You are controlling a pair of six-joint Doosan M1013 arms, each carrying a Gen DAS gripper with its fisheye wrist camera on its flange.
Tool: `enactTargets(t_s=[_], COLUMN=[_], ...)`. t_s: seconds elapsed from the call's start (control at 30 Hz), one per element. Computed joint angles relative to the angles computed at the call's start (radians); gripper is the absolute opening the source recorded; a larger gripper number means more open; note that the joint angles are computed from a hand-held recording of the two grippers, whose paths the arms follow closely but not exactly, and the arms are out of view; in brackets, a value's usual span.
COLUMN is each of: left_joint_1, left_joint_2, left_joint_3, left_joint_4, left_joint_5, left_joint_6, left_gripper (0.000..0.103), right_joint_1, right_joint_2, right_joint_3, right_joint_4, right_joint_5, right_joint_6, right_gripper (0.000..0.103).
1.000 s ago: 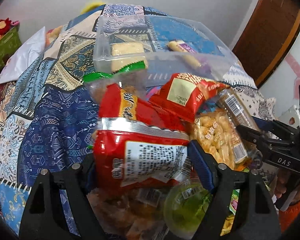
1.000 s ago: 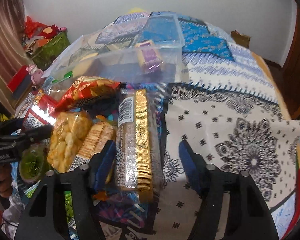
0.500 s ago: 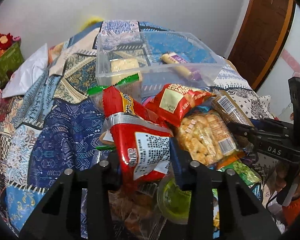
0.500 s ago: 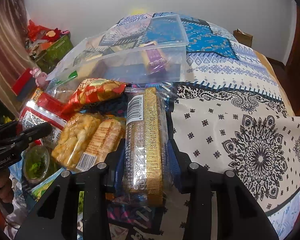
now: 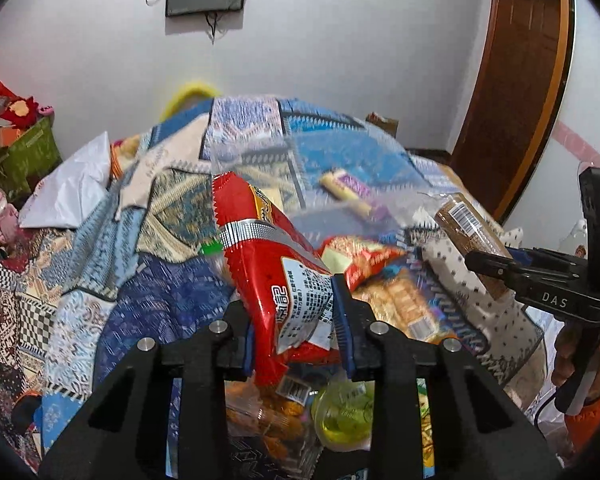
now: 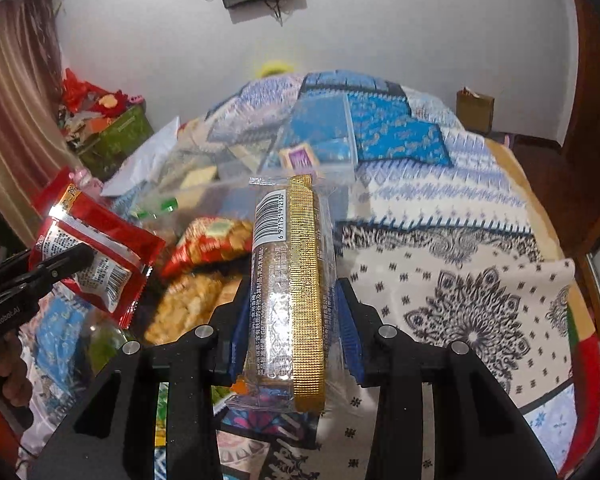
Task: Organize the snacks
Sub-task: 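Carry the chip bag and wafer roll into the clear box and release both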
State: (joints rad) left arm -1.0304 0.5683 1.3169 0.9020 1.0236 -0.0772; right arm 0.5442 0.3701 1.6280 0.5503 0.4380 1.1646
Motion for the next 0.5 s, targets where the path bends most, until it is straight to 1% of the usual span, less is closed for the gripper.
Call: enactTargets(t_s=[0.1,0.17,0.5], left_joint_1=[0.0,0.002,0.024], left_joint_2=[-0.01,-0.013,-0.016], left_joint_3=[0.002,-0.002,-0.031], left_joint_4=[0.033,0.056,0.148], left_joint_5=[0.006,0.015,0.022], left_joint_6=[-0.023,-0.031,-0.053], left_gripper=[0.031,0.031,0.031], right_joint_1=[0.001,0.006,0.009], right_joint_2=[-0.004,-0.007,0.02], right_joint_3=[-0.004,-0.004,-0.058], right_joint_4=[0.012,0.011,0.085], right_joint_5=[-0.02,-0.048,-0.071], right_joint_6=[-0.012,-0.013,-0.076], right_gripper=[0.036,0.036,0.036])
